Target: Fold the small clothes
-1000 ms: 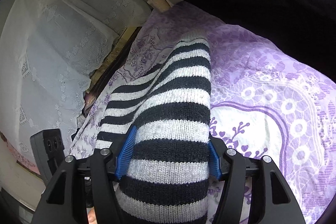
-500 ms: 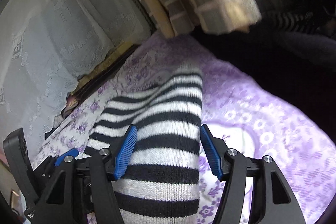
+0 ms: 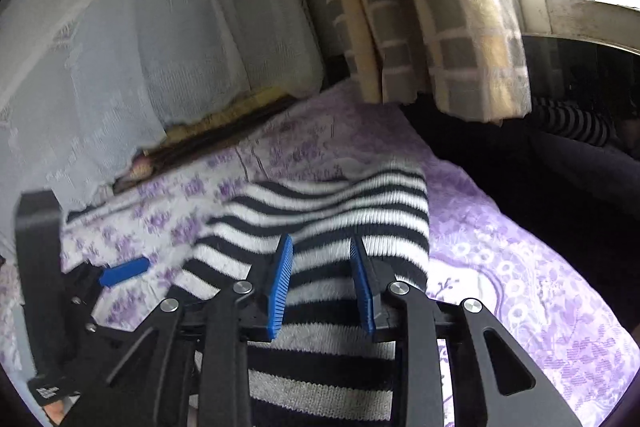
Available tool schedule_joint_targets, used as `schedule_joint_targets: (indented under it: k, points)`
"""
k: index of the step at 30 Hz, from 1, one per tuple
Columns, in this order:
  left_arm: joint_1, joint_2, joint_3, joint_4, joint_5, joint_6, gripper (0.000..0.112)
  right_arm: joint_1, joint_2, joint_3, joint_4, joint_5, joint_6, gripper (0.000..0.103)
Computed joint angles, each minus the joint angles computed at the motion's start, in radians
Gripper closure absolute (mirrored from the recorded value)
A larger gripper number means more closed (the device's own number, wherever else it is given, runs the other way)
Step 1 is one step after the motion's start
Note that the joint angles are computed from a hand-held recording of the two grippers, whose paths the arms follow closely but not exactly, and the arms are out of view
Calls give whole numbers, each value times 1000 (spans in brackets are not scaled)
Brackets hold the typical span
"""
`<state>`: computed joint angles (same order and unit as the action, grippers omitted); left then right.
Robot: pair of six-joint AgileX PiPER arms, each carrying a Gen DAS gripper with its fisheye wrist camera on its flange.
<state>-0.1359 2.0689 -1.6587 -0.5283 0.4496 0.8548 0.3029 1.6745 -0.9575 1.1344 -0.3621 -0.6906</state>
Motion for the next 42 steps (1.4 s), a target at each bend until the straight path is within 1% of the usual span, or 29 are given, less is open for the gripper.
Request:
schedule_joint_targets:
  k: [1,2,4,9,13,15,17,18,20,21,22,23,24,25,27,29,30,32,33,34,37,39,42]
  points:
    - [4,10,-13,-11,16,6,13,6,12,-10,59,-9,-59,73]
    - [9,18,-23,-24,31,13,13,4,14,-13,79,-6,-78,73]
    - [20,38,-45,-57,58,28,13,3,19,-13,80,-4,-74,73]
    - [39,75,-93,-88,124,24,13,13,56,-39,157,-32,-163,73]
    - [51,90,-115,-94,166,5,13,11,58,-26,110,-36,-106,73]
    - [64,86,-112,-106,193,-8,13,17,53,-11,65,-52,-61,73]
    - [76,68,-83,-130,196,2,13,31,37,19,-3,-83,16,72]
    - [87,41,-37,-159,181,31,13,42,27,37,-19,-107,43,72]
    - [97,-7,43,-202,142,85,13,86,4,77,-5,-189,67,71]
    - [102,-49,113,-243,100,143,14,129,-9,101,39,-261,58,67]
    - [103,-87,177,-287,57,209,14,154,-17,115,63,-302,54,63]
    - [104,-110,213,-316,32,253,14,179,-28,133,80,-337,58,62]
    - [103,-148,275,-372,-11,333,14,202,-38,149,97,-366,62,59]
    - [103,-172,315,-415,-36,392,14,229,-47,165,118,-401,65,55]
    - [106,-213,378,-484,-66,487,14,266,-63,191,136,-457,80,52]
    - [117,-236,403,-497,-58,515,14,297,-85,221,150,-510,101,50]
    - [124,-247,409,-483,-44,504,14,304,-96,225,170,-517,92,47]
    - [141,-263,410,-452,-13,478,14,341,-126,238,243,-542,50,47]
    - [150,-275,413,-444,1,475,14,363,-138,252,264,-558,46,45]
    - [157,-288,424,-455,4,492,14,395,-151,270,290,-580,45,42]
    - [182,-344,488,-540,2,599,14,491,-164,294,374,-655,40,38]
    - [196,-381,530,-567,15,643,14,559,-155,286,433,-716,18,36]
    - [210,-436,605,-626,9,733,14,664,-122,259,496,-816,-23,30]
